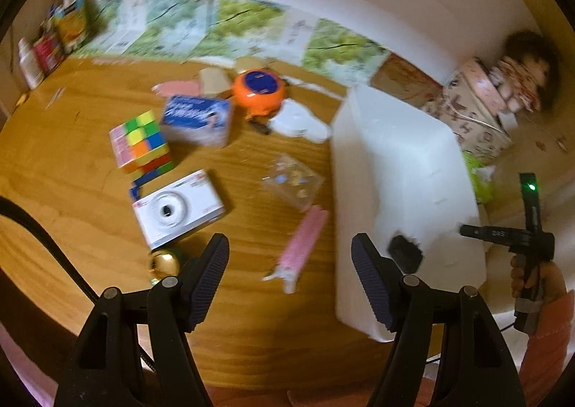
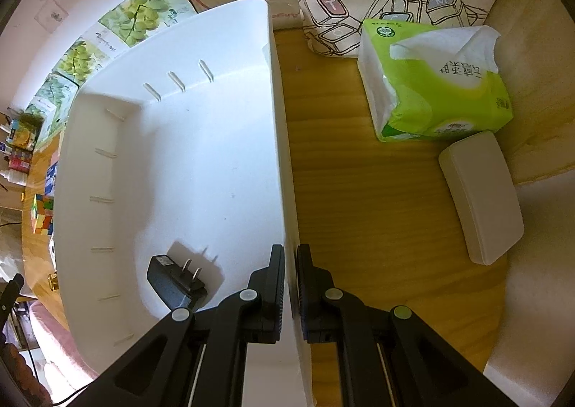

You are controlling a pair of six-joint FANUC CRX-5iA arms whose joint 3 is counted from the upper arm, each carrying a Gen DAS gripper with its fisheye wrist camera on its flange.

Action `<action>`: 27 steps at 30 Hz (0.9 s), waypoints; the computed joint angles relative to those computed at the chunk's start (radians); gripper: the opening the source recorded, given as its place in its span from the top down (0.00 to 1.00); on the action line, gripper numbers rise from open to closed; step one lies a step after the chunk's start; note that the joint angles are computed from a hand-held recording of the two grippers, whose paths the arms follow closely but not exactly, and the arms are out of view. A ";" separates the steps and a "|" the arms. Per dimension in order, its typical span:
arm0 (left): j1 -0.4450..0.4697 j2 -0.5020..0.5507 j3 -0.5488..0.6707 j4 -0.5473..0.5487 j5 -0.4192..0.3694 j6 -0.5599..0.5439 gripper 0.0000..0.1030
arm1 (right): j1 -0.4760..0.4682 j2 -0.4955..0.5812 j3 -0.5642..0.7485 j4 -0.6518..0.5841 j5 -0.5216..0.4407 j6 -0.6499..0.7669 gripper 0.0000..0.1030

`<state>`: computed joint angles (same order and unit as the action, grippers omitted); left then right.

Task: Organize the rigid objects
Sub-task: 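Move left tool back over desk to green-and-gold round jar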

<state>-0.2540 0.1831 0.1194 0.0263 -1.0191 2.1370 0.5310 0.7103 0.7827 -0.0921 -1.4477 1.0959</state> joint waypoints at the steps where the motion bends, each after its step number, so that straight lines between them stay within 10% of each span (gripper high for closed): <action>1: 0.009 -0.004 -0.007 0.003 -0.006 0.006 0.25 | 0.002 0.001 0.001 0.005 -0.002 -0.005 0.93; 27: 0.181 0.061 -0.124 0.194 -0.153 -0.083 0.18 | 0.022 0.007 -0.002 0.060 -0.022 -0.127 0.93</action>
